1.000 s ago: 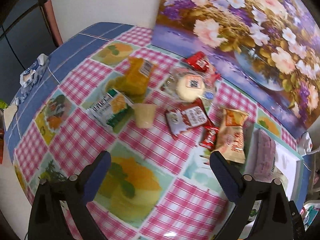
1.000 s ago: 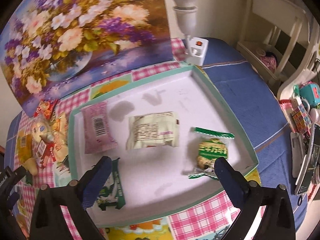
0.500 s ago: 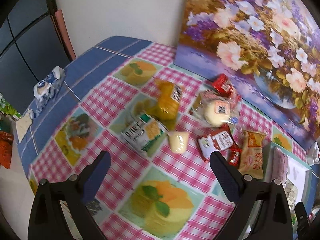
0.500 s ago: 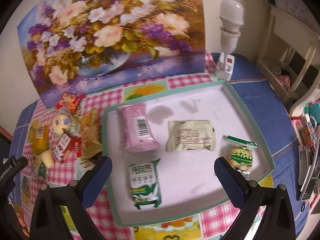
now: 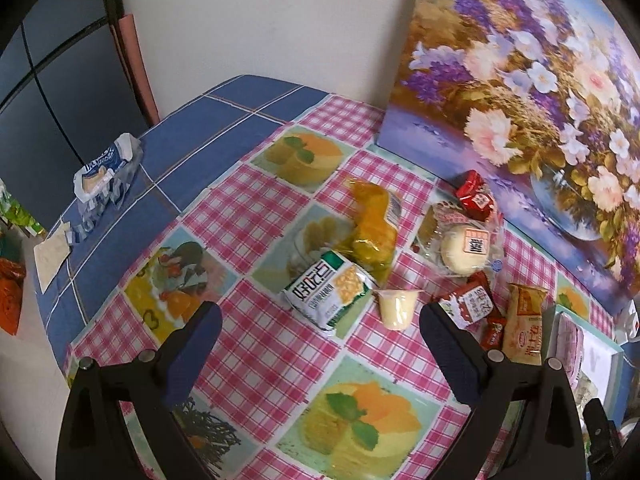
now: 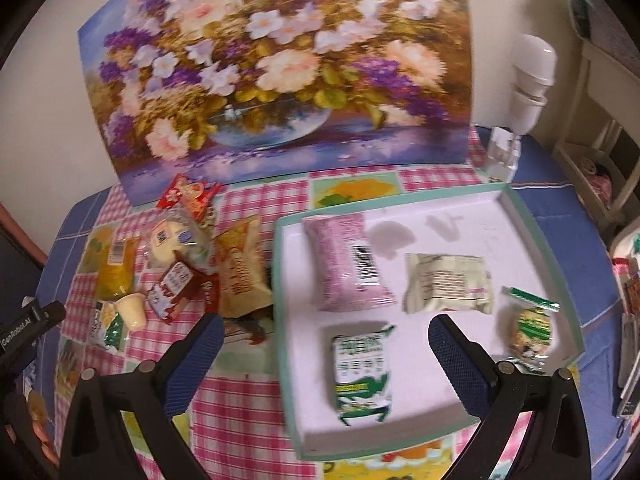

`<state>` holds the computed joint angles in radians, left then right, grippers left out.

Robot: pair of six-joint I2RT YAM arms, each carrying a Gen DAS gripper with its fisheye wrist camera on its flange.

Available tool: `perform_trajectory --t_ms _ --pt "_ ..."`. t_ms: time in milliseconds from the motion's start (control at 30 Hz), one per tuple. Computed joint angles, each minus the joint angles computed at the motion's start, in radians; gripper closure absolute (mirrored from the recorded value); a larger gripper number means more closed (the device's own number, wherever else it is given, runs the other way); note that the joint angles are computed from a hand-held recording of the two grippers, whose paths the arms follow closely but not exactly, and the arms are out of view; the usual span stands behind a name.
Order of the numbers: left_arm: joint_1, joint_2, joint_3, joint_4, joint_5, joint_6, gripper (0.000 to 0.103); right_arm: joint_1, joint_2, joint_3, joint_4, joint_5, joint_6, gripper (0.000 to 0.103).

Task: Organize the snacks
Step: 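Withdraw both open grippers from the tray back toward the snack pile, then grasp the green-yellow cracker bag with the left gripper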

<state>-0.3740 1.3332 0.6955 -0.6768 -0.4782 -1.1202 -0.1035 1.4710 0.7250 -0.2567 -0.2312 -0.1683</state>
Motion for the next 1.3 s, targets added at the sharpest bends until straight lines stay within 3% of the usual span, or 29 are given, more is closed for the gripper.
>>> perform_trajectory --t_ms 367,600,1000,1300 --pt "0.258 -0.097 -0.143 0.157 0.152 0.191 0.004 0.179 0.06 -0.025 0.073 0.026 0.084 0.0" --pt "0.373 -0.036 -0.178 0.278 0.225 0.27 0.004 0.26 0.13 -0.008 0.138 0.07 0.12 0.0" --pt "0.353 0.218 -0.112 0.443 0.299 0.425 0.004 0.397 0.241 0.049 0.206 0.098 0.155 0.0" --pt "0.351 0.321 -0.101 0.518 0.326 0.449 0.004 0.44 0.283 0.058 0.233 0.126 0.172 0.001"
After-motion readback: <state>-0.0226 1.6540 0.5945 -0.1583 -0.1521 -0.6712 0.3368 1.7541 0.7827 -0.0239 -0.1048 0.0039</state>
